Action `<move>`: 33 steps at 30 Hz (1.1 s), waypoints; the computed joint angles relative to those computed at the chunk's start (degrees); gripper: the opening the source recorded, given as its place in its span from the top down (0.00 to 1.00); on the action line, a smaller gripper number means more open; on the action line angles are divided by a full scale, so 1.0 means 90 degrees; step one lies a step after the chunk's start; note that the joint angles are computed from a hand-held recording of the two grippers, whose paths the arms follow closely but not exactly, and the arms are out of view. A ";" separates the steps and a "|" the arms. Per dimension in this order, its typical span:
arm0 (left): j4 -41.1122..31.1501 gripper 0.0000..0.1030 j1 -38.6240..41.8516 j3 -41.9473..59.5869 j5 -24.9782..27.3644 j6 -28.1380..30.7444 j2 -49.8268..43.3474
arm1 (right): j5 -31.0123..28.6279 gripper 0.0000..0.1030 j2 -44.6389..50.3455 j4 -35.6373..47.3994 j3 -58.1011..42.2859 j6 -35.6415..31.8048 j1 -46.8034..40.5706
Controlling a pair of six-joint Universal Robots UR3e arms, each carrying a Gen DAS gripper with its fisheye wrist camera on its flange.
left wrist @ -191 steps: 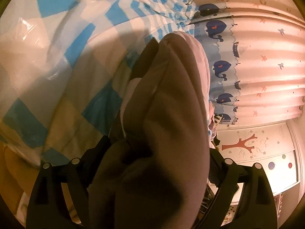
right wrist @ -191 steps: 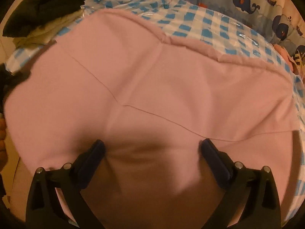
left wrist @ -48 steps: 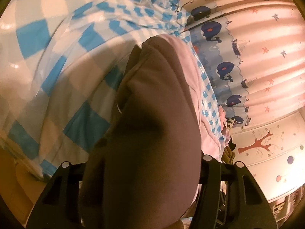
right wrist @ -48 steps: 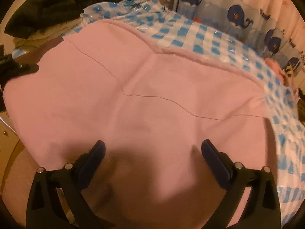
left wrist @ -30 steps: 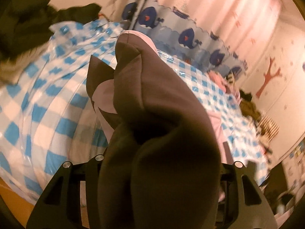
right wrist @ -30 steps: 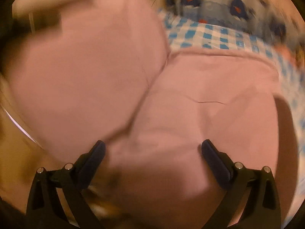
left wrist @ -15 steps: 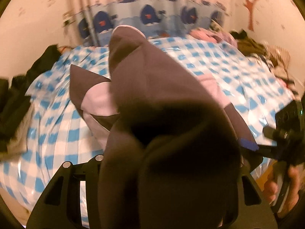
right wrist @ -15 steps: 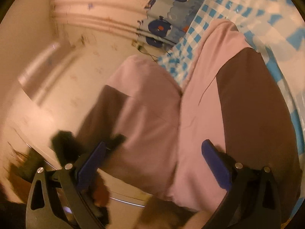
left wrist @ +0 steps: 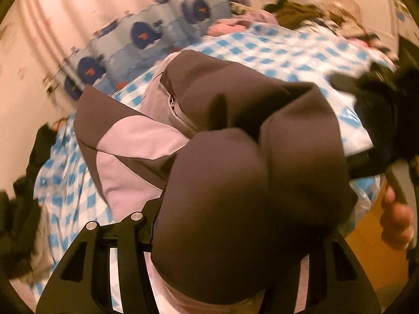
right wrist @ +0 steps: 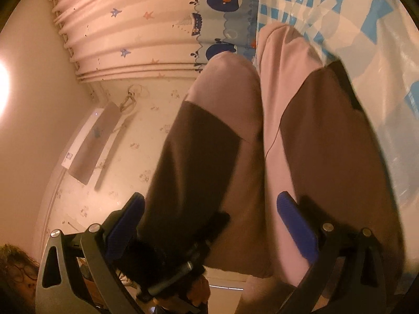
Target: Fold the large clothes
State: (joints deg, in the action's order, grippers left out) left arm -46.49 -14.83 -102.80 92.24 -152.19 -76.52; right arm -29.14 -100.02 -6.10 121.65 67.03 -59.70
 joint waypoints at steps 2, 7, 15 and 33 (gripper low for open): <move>0.0154 0.51 -0.0341 -0.0025 0.0192 0.0025 -0.0184 | -0.0042 0.05 -0.0012 -0.0201 -0.0148 0.0304 -0.0102; 0.0572 0.51 -0.1015 -0.0198 0.0549 0.0007 -0.0542 | -0.0179 0.05 -0.0989 -0.0872 -0.0658 0.1634 -0.0663; 0.1359 0.50 -0.1530 -0.0742 0.0945 0.0042 -0.0675 | 0.0795 0.05 -0.1006 -0.5536 -0.3217 0.5902 0.2016; -0.0837 0.37 0.0539 -0.1278 -0.1589 0.1395 0.1742 | -0.0703 0.64 0.3139 -0.9616 -0.6531 0.9460 0.5887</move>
